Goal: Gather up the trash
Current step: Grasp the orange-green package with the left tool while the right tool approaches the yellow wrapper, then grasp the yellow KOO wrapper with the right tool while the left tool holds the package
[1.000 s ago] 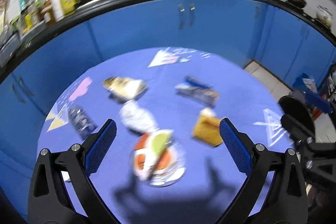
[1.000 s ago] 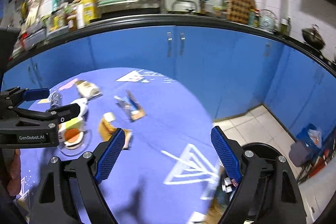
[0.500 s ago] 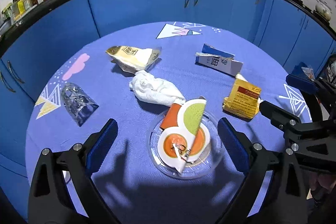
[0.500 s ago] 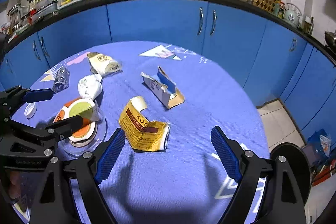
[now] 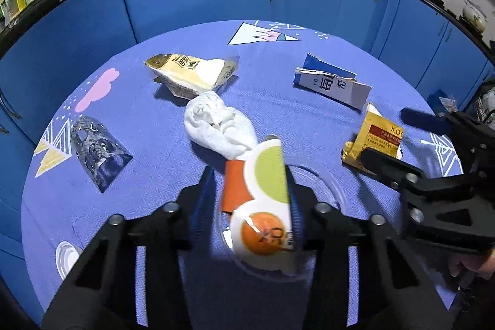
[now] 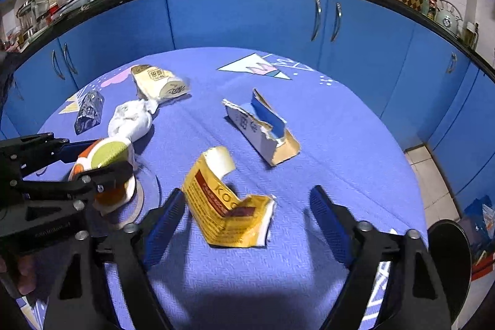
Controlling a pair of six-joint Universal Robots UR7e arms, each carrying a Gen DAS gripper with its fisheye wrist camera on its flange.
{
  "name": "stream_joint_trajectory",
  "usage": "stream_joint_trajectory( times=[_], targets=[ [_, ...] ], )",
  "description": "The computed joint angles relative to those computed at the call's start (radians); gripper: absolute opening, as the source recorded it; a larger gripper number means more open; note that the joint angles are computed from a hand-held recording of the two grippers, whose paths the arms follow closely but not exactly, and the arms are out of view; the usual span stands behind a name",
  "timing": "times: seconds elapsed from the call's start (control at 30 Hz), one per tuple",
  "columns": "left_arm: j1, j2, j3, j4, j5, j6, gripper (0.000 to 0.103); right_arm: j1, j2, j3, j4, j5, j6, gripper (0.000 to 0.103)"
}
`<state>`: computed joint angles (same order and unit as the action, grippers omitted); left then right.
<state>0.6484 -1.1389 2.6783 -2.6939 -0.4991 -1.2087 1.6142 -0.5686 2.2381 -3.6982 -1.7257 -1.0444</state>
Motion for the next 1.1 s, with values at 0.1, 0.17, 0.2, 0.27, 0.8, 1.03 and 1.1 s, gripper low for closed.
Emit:
stream_joint_trajectory(
  times=[0.1, 0.17, 0.2, 0.27, 0.8, 1.03, 1.1],
  targets=[
    [-0.007, -0.018, 0.009, 0.018, 0.002, -0.020, 0.037, 0.005, 0.000, -0.003, 0.019, -0.009, -0.003, 0.048],
    [-0.011, -0.029, 0.012, 0.041, 0.005, -0.044, 0.036, 0.004, -0.005, 0.003, 0.023, -0.008, 0.000, 0.045],
    [-0.012, -0.038, 0.015, 0.051, 0.004, -0.054, 0.036, 0.004, -0.009, 0.008, 0.025, -0.008, 0.001, 0.044],
    [-0.015, -0.057, 0.021, 0.066, -0.001, -0.071, 0.035, 0.006, -0.018, 0.020, 0.036, -0.007, -0.006, 0.041],
    [-0.228, -0.286, 0.013, 0.599, -0.035, -0.444, 0.035, 0.011, -0.154, 0.169, -0.028, 0.083, -0.035, 0.030],
    [-0.290, -0.246, -0.028, 0.653, -0.047, -0.483, 0.035, -0.009, -0.223, 0.230, -0.061, 0.109, -0.045, 0.029],
    [-0.303, -0.227, -0.037, 0.651, -0.049, -0.482, 0.035, -0.020, -0.245, 0.247, -0.069, 0.118, -0.050, 0.029]
  ],
)
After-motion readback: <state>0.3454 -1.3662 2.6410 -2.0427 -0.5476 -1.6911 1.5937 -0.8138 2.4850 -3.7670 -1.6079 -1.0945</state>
